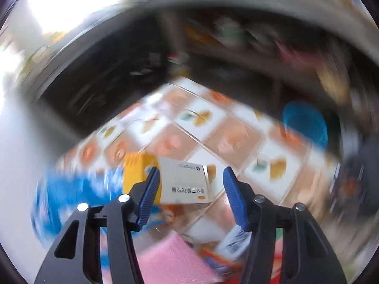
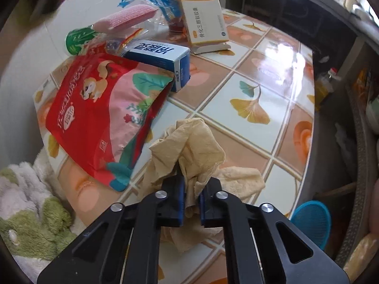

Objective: Collect trash
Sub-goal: 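Lower the paper bag with the right gripper while the left gripper grasps the white-yellow medicine box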

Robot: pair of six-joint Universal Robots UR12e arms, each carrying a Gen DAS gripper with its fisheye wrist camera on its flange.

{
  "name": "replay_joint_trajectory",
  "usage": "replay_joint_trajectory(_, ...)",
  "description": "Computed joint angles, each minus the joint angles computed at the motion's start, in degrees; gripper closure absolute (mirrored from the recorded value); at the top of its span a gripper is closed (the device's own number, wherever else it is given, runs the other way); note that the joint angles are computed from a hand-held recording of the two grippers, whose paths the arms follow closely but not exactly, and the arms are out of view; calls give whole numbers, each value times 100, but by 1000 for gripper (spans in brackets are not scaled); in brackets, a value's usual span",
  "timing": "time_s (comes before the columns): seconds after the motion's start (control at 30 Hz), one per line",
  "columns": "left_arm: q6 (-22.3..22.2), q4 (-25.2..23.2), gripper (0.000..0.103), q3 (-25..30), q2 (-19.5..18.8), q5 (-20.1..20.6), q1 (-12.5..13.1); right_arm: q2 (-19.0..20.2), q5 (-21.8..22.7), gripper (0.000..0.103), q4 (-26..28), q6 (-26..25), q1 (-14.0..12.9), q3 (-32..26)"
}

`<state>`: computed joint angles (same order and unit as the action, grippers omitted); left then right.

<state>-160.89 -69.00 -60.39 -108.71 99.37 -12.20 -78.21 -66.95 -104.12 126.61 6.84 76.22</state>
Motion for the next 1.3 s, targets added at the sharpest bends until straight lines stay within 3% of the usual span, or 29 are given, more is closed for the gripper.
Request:
replay_joint_trajectory(0.03, 600, -170, 42, 164, -117, 144, -47, 37, 33, 97, 115, 49, -31, -64)
replay_joint_trajectory(0.1, 1680, -329, 23, 373, -286, 238, -44, 100, 100, 97, 336, 195, -81, -186)
replay_joint_trajectory(0.2, 2685, -971, 17, 757, -553, 574, -93, 283, 236, 97, 690, 368, -154, -459)
replay_joint_trajectory(0.33, 3606, -1644, 13, 1161, -885, 1279, -204, 430, 438, 97, 1085, 406, -215, -689)
replay_joint_trajectory(0.43, 4315, -1847, 11, 1211, -1000, 1810, -288, 477, 533, 97, 1136, 358, -236, -736)
replay_joint_trajectory(0.5, 4500, -2169, 7, 1382, -1113, 1933, -309, 516, 638, 97, 1192, 365, -261, -774)
replay_joint_trajectory(0.53, 4657, -2106, 7, 1345, -1134, 2084, -325, 538, 702, 97, 1203, 376, -277, -788)
replay_joint_trajectory(0.63, 4857, -2038, 6, 1326, -1242, 2472, -354, 589, 894, 97, 1289, 384, -333, -832)
replay_joint_trajectory(0.83, 4533, -3091, 6, 1830, -1578, 2650, -368, 530, 1098, 97, 1381, 357, -427, -756)
replay_joint_trajectory(0.9, 4607, -3334, 6, 1838, -1592, 2766, -389, 511, 1111, 97, 1377, 351, -453, -734)
replay_joint_trajectory(1.03, 4884, -3240, 6, 1608, -1524, 3024, -415, 515, 1185, 97, 1391, 398, -489, -729)
replay_joint_trajectory(1.13, 4711, -3114, 10, 1625, -1542, 2934, -406, 534, 1242, 97, 1364, 453, -497, -727)
replay_joint_trajectory(1.17, 4622, -3144, 18, 1683, -1567, 2874, -403, 533, 1252, 97, 1357, 467, -501, -722)
replay_joint_trajectory(1.3, 4422, -2899, 20, 1740, -1580, 2715, -392, 507, 1291, 97, 1280, 602, -507, -667)
